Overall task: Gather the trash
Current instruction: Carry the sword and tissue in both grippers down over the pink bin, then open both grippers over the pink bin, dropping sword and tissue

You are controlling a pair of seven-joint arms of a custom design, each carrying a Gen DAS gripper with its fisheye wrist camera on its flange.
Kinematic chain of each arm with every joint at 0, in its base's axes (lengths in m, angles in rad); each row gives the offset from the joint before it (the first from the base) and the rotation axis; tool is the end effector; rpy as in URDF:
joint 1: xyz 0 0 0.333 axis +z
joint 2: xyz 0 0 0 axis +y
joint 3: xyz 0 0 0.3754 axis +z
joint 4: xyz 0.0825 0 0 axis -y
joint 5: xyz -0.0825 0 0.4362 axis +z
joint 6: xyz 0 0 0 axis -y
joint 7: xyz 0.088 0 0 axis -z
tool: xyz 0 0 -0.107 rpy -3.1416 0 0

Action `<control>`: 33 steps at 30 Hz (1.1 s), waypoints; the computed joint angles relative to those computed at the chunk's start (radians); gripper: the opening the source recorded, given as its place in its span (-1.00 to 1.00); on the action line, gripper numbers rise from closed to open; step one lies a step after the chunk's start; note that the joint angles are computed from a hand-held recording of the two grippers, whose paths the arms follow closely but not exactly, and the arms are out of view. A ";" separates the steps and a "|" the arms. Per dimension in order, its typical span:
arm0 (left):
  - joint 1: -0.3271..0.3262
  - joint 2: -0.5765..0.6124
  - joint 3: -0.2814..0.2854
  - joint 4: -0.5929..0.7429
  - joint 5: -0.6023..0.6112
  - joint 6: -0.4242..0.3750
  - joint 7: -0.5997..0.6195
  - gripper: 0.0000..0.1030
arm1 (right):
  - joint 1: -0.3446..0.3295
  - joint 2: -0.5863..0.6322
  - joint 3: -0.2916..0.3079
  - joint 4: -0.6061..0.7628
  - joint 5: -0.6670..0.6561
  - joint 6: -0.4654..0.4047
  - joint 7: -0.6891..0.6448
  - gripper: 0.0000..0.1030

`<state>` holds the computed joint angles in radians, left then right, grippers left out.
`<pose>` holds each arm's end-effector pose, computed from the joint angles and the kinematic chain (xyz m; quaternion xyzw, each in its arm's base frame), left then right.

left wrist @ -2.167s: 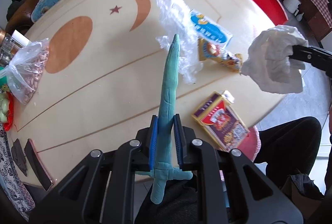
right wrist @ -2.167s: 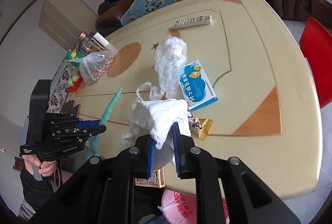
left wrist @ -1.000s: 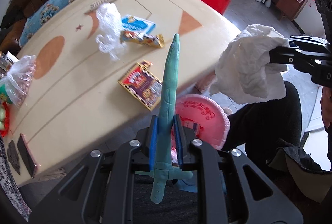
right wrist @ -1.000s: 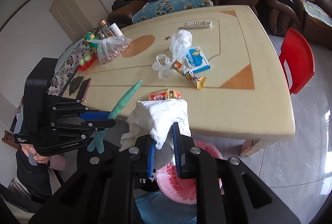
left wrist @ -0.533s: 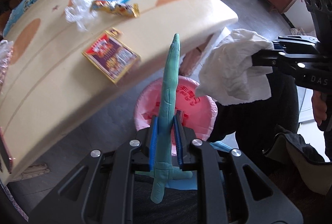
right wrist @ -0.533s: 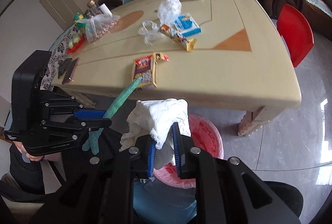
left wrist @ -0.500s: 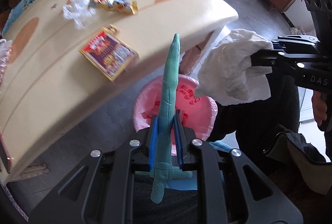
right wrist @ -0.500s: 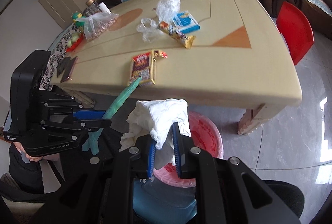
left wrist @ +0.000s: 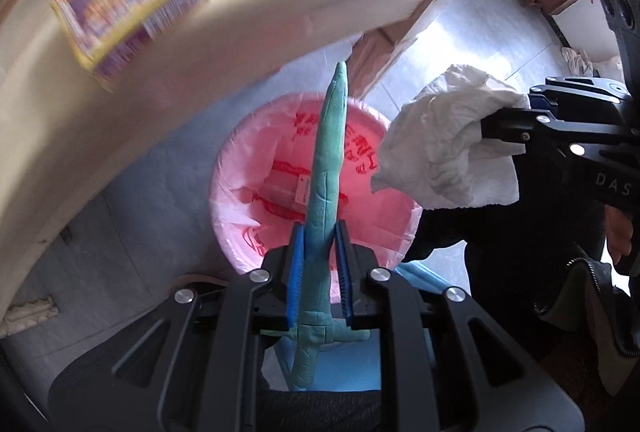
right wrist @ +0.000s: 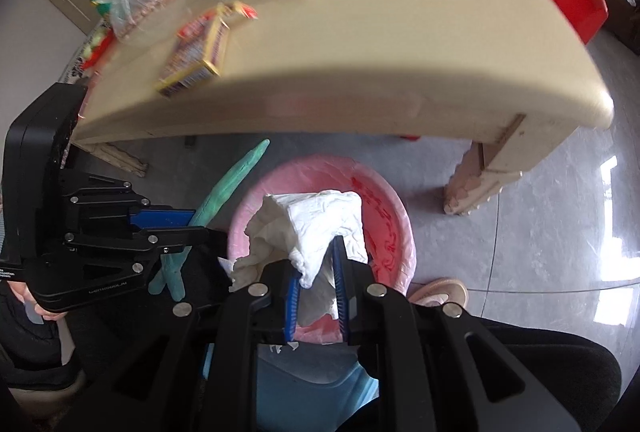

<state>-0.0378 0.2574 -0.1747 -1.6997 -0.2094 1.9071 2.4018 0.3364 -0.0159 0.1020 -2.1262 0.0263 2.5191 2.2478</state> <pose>0.6766 -0.1506 0.4804 0.2961 -0.9473 0.0958 0.0758 0.5581 0.2617 0.4931 -0.5981 0.7752 -0.0372 0.1997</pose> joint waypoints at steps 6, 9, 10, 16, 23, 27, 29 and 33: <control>-0.014 0.049 -0.001 -0.002 0.028 -0.001 -0.053 -0.68 | 0.000 0.078 -0.004 0.026 0.002 -0.017 -0.021 -0.69; -0.028 0.069 0.002 -0.014 0.075 0.021 -0.084 -0.68 | 0.003 0.120 -0.007 0.045 -0.001 -0.024 -0.029 -0.69; -0.029 0.071 0.001 -0.014 0.081 0.020 -0.090 -0.68 | 0.005 0.136 -0.008 0.052 -0.007 -0.029 -0.029 -0.69; -0.037 0.126 0.008 0.022 0.128 0.001 -0.157 -0.68 | 0.008 0.221 -0.005 0.100 0.012 -0.039 -0.082 -0.65; -0.021 0.125 0.001 0.020 0.126 0.008 -0.157 -0.59 | 0.016 0.234 -0.018 0.098 0.002 -0.044 -0.062 -0.09; -0.025 0.122 0.002 0.014 0.144 0.009 -0.162 -0.46 | 0.014 0.230 -0.017 0.094 0.007 -0.041 -0.064 -0.09; -0.028 0.108 0.002 -0.006 0.155 0.033 -0.156 -0.34 | 0.016 0.225 -0.017 0.093 0.001 -0.039 -0.063 -0.09; -0.023 0.064 0.001 -0.045 0.154 0.051 -0.139 -0.18 | 0.016 0.197 -0.019 0.084 -0.009 -0.027 -0.067 -0.09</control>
